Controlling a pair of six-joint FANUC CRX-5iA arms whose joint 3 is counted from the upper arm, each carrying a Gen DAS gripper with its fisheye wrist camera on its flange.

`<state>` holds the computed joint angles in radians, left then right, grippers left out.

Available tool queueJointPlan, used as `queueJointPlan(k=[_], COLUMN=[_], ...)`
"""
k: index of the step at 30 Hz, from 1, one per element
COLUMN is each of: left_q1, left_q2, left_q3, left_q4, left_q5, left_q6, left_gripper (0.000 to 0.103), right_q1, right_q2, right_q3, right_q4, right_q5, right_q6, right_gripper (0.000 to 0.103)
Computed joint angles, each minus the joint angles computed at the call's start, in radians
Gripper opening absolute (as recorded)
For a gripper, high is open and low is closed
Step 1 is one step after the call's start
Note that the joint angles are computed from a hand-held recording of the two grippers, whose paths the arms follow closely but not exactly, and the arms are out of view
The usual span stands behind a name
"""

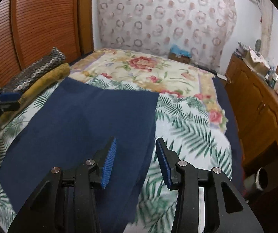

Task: Fold small clothes
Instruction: 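Lower the navy shirt onto the quilt and open both tools, then pinch the shirt edge with both tools and fold it over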

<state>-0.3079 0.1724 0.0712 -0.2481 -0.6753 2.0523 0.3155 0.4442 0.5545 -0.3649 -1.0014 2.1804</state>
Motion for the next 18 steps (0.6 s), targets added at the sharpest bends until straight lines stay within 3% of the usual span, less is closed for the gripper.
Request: queueJointPlan(k=[3,10,13,18], left_q1=[-0.023,-0.034,-0.049,-0.07], left_q2=[-0.024,-0.083,-0.104,-0.127], left_q3=[-0.046,-0.166,-0.199,-0.228], left_q4=[-0.024,0.024,0.033,0.032], left_q5=[-0.005,0.025,0.022,0.016], left_q6=[0.06,0.086,0.093,0.123], left_gripper=[0.033,0.037,0.037,0.037], right_q1=[-0.017,-0.042,-0.057,-0.056], right_q2=[-0.05,-0.156,-0.182,-0.214], right_q3=[-0.078,-0.251,-0.293,-0.36], right_q4=[-0.02,-0.048,-0.073,-0.048], right_q5=[0.005,0.023,0.005,0.008], right_q6=[0.009,0.025,0.056,0.038], right_gripper=[0.042,0.042,0.057,0.059])
